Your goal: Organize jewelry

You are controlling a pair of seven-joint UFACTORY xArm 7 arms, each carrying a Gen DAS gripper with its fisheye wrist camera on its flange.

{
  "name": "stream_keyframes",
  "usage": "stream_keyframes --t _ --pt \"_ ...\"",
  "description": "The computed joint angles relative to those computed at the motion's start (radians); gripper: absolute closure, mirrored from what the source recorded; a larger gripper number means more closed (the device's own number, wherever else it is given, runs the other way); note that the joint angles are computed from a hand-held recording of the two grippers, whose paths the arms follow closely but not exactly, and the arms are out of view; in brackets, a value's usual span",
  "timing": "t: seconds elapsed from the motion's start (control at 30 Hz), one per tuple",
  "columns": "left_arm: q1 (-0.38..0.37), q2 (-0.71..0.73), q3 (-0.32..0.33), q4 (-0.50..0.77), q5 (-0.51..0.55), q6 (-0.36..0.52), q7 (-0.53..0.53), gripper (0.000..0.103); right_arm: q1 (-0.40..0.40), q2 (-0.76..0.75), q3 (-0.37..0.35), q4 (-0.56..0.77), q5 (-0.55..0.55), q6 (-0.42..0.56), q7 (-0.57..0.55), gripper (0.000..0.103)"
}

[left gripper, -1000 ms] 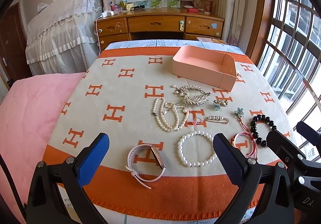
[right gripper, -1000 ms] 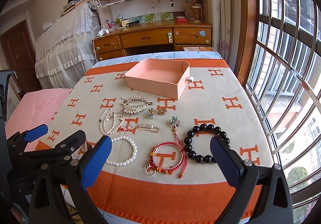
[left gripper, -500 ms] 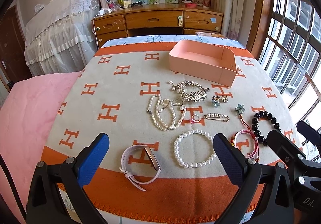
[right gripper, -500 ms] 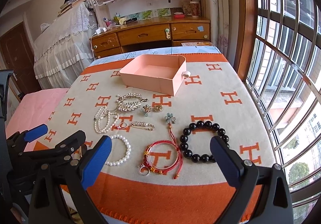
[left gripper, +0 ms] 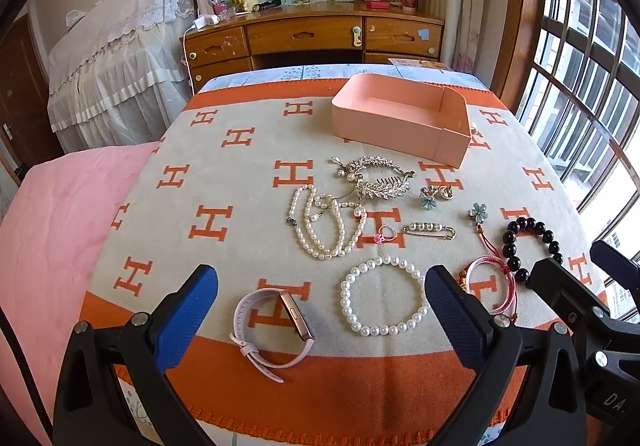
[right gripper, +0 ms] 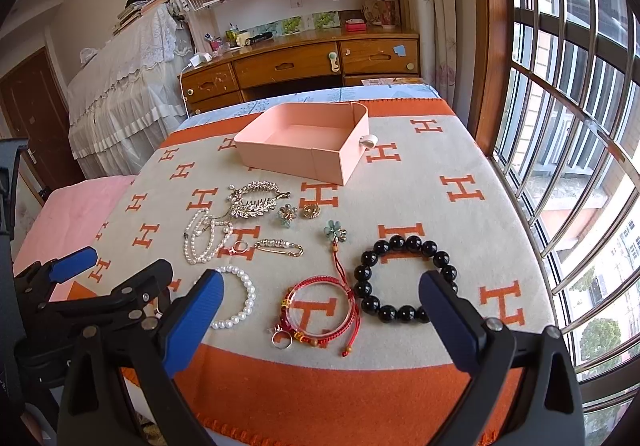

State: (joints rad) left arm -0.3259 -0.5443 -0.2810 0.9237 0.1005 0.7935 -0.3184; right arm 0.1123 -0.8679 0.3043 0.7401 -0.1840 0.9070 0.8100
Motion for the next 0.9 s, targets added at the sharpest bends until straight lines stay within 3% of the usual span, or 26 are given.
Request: stream_keyframes --t 0.9 --pt "-0.007 0.036 0.01 0.034 -0.009 0.028 0.015 0.001 0.005 -0.007 -0.017 -0.01 0.006 -0.003 -0.019 0.008"
